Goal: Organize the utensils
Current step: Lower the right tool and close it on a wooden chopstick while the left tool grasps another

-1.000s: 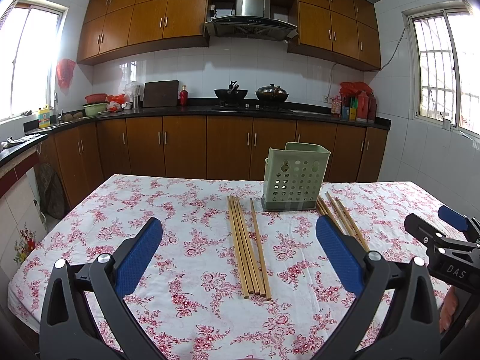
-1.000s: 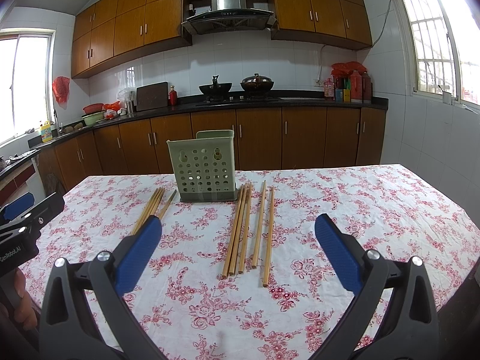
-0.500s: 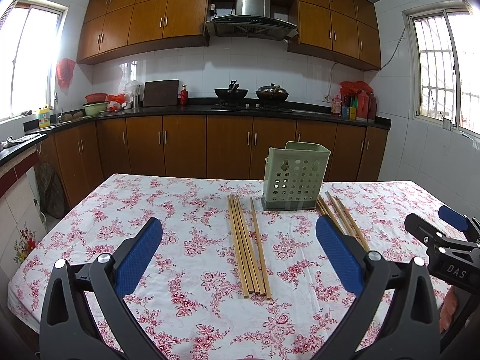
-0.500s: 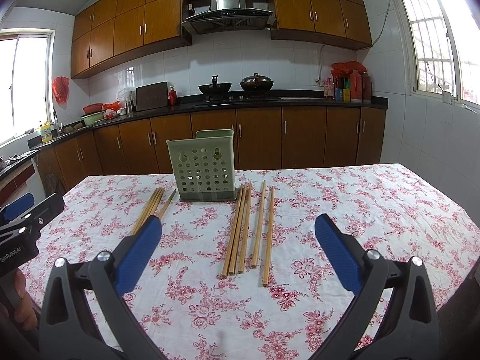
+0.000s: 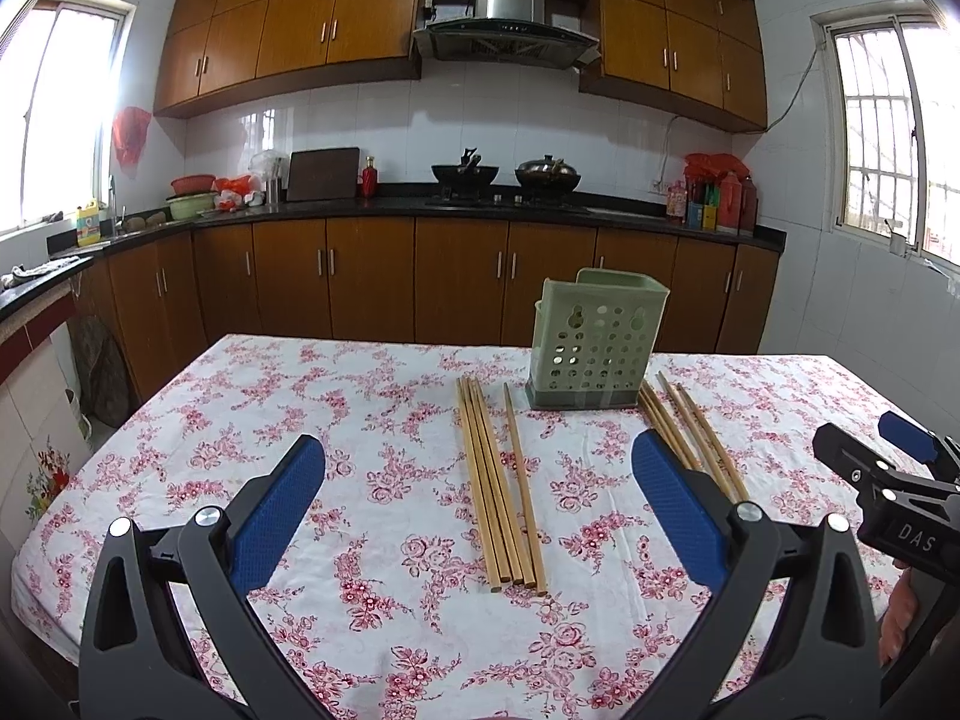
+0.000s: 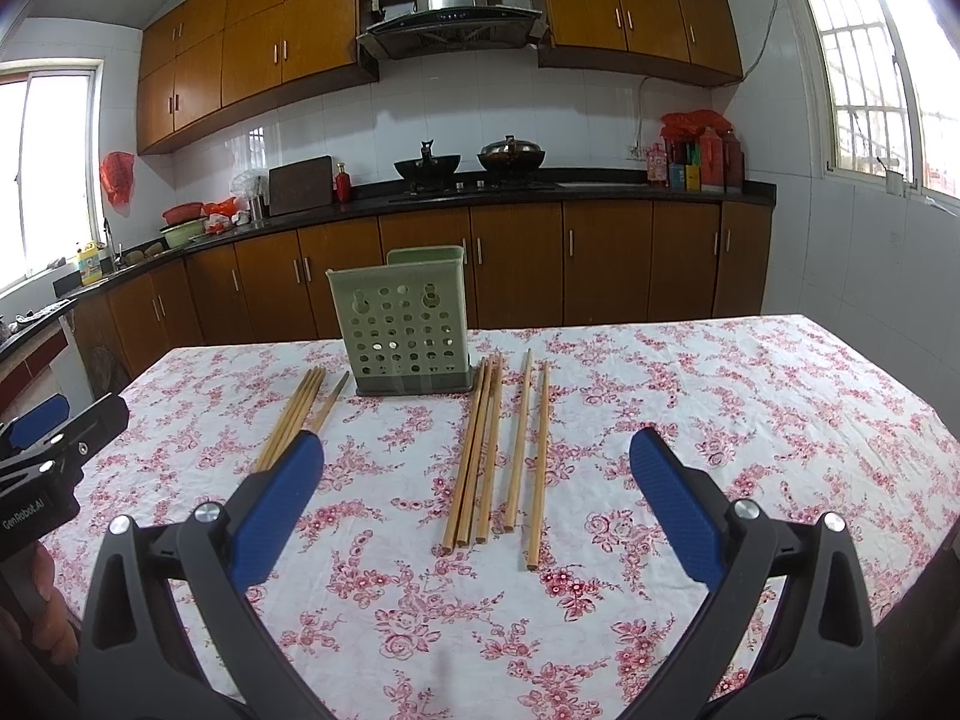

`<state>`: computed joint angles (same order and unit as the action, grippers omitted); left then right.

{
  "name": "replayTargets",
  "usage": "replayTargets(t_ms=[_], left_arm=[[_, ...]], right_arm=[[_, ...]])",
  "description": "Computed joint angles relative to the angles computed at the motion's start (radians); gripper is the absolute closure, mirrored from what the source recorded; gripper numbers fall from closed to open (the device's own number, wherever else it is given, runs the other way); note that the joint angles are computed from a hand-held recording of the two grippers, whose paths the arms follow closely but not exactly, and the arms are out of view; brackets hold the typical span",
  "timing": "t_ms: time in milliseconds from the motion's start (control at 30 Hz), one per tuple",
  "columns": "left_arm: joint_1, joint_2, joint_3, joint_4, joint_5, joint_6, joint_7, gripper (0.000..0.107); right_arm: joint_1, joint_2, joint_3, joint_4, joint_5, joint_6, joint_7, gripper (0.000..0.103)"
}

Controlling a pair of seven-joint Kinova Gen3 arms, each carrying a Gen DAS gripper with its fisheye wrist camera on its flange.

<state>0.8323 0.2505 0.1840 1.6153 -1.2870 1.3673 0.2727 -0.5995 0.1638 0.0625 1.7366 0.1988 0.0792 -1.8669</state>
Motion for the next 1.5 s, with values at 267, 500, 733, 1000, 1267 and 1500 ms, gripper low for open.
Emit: replayTargets(t_ms=[267,500,733,1000,1267,1500], left_arm=[[-0.091,0.007,-0.032,-0.058,0.186,-0.037,-0.094,0.006],[-0.209,-0.043,-0.054,-0.030,0.345,-0.184,-0.152,0.006],[-0.295,-0.050,-0.067,-0.025,0.462,-0.307,-0.269,0.020],[-0.355,-0.020,-0.089,-0.060,0.589,-0.401,-0.449,0.049],[-0.394,0.027,-0.119,-0.118,0.730,-0.439,-0.630,0.067],[-0.371,0.055,-0.155,-0.158,0.727,-0.383,-0.647,0.075]], right_arm=[[0.048,0.130,-0.039,-0.238,0.073,0.307,-0.129,0.005],[0.158,0.334,-0.102,-0.546,-0.127,0.592,0.010,0.061],[0.154,0.466,-0.127,-0.774,-0.137,0.796,0.056,0.070],[0.104,0.499,-0.070,-0.796,-0.068,0.800,0.009,0.095],[0.103,0.477,-0.070,-0.757,-0.044,0.776,0.004,0.095],[0.107,0.484,-0.073,-0.767,-0.043,0.780,0.005,0.095]])
